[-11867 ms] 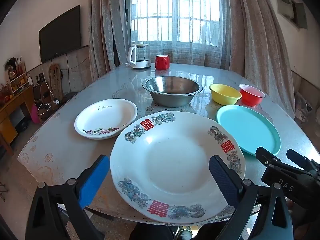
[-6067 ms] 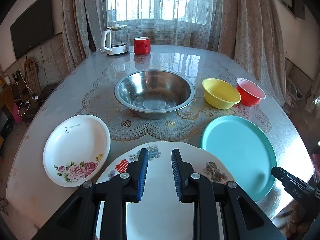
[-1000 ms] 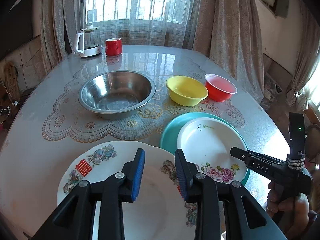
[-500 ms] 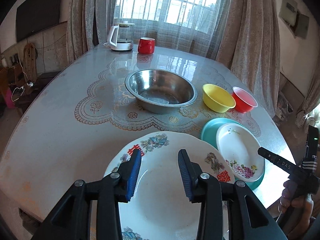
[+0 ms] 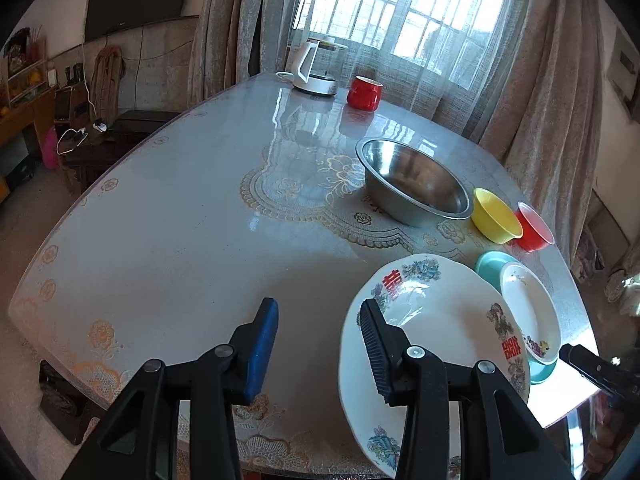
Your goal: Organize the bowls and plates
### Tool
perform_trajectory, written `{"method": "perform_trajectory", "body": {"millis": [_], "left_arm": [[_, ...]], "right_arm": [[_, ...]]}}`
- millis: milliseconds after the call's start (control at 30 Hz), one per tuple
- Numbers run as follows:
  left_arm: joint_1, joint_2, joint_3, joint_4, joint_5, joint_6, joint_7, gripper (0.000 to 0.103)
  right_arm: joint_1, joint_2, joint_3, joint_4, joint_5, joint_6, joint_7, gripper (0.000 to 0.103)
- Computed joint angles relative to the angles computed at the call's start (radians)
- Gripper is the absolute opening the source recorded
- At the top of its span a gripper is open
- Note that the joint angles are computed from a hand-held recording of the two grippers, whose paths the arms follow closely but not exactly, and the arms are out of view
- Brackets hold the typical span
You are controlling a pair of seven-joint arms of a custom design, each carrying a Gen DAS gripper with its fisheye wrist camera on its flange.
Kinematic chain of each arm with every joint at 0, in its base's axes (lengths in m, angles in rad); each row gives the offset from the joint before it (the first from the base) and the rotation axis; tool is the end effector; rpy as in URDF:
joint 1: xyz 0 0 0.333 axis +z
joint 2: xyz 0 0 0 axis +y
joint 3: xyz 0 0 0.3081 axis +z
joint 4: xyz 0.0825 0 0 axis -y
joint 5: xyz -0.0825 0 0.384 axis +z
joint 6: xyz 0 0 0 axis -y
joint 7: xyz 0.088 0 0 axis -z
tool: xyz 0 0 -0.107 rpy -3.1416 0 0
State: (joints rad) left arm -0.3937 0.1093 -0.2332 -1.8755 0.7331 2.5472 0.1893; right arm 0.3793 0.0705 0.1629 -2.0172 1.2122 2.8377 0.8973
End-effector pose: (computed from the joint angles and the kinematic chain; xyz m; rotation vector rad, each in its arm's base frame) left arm 0.5082 -0.3724 0.5067 -2.0584 1.5756 -0.8778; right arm 0.5392 0.2660 0.4688 -1.6469 1.4038 0.0343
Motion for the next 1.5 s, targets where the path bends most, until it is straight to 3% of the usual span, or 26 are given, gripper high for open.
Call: {"method": "perform_trajectory", "body": {"millis": [133, 233, 467, 733, 1100, 1200, 1333, 1500], "left_arm": [[0.005, -0.008, 0.003, -0.032, 0.015, 0.049, -0.01, 0.044], [0.006, 0.0, 0.003, -0.036, 0.02, 0.074, -0.007, 0.044], [0.003, 0.029, 0.011, -0.033, 0.006, 0.13, 0.046, 0.044], [-0.006, 0.08, 0.024, -0.006, -0.079, 0.165, 0.159, 0.043], [-0.037, 0.134, 0.046, 0.044, -0.132, 0.18, 0.274, 0.033], [-0.062, 0.134, 0.063, 0.052, -0.087, 0.152, 0.249, 0.032], [-0.06, 0.104, 0.072, 0.013, -0.065, 0.186, 0.189, 0.031], [-0.064, 0.081, 0.066, -0.005, 0.019, 0.163, 0.135, 0.031]], "right_arm": [[0.002, -0.002, 0.004, -0.016, 0.013, -0.102, -0.028, 0.037], [0.012, 0.006, 0.006, -0.029, -0.029, -0.113, 0.005, 0.037], [0.004, 0.051, 0.016, -0.005, 0.056, -0.124, -0.03, 0.033], [0.004, 0.129, 0.038, 0.076, -0.037, -0.095, 0.033, 0.029], [-0.007, 0.186, 0.078, 0.133, -0.183, -0.041, 0.095, 0.026], [0.001, 0.18, 0.078, 0.121, -0.253, -0.009, 0.134, 0.025], [0.035, 0.172, 0.061, 0.098, -0.435, 0.061, 0.242, 0.025], [0.021, 0.16, 0.084, 0.083, -0.527, 0.108, 0.274, 0.025]]}}
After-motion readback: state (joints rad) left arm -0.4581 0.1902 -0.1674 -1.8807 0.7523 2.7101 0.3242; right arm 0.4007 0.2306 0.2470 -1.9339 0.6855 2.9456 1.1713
